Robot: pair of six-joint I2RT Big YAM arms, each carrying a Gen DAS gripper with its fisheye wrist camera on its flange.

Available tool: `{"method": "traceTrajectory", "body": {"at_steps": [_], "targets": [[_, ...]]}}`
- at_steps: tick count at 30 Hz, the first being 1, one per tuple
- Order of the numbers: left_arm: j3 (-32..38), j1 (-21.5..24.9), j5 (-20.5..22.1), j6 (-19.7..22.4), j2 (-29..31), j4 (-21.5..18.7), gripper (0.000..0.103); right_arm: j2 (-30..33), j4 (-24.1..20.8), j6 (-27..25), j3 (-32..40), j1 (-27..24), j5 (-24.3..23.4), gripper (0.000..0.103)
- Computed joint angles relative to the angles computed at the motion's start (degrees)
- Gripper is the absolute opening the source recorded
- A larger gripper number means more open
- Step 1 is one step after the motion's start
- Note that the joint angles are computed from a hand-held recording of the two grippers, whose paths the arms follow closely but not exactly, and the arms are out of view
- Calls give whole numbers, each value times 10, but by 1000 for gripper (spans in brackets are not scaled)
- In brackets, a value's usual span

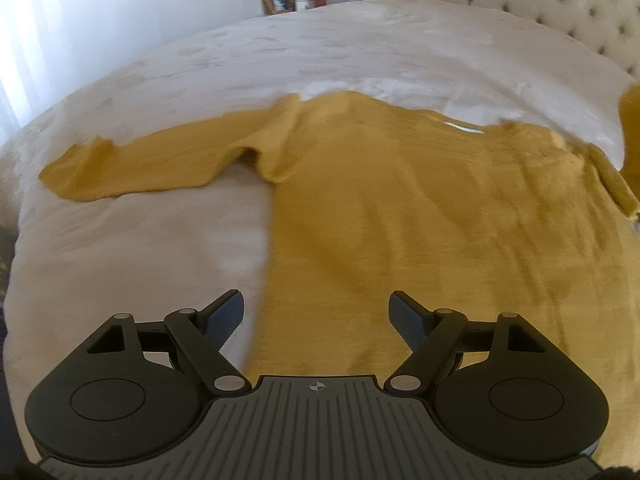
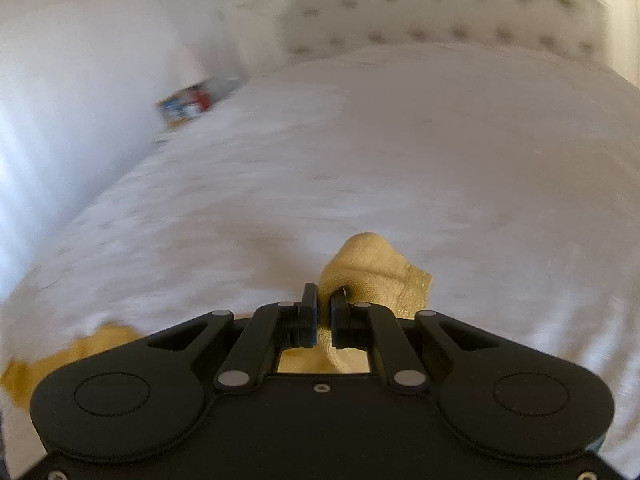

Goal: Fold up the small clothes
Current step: 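Move the right tool to the sweater sleeve cuff and close on it, then fold the held sleeve across the sweater body with the right tool and release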

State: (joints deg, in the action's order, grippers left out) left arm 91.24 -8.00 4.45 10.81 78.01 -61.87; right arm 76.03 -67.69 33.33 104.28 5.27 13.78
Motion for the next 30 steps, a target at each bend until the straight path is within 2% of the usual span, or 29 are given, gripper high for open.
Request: {"method": "traceTrajectory", "body": {"at_steps": [4, 9, 12, 16, 19, 21, 22, 23, 25, 30], "targets": [[6, 25, 12, 4, 7, 6, 79, 72, 12, -15, 82, 69, -10, 12], [15, 54, 26, 6, 19, 6, 79, 157, 36, -32, 139, 138, -21, 12], [22, 67, 31, 10, 26, 4, 79, 191, 46, -33, 137, 164, -33, 13], [23, 78, 31, 10, 30, 10, 79, 211, 79, -25, 99, 189, -48, 23], [33, 82, 39, 6, 39, 5, 79, 192, 118, -20, 48, 195, -55, 23], [33, 86, 55, 5, 39, 6, 79, 174, 140, -16, 19, 197, -48, 39], [37, 88, 68, 6, 42, 4, 79, 160, 150, -13, 0, 200, -37, 53], [46, 88, 83, 6, 48, -1, 79, 144, 160, -14, -20, 203, -20, 60], [59, 86, 106, 0, 60, -6, 79, 114, 171, -17, -52, 210, 14, 61], [95, 66, 122, -20, 91, -1, 79, 32, 182, -7, -139, 199, 39, 61]]}}
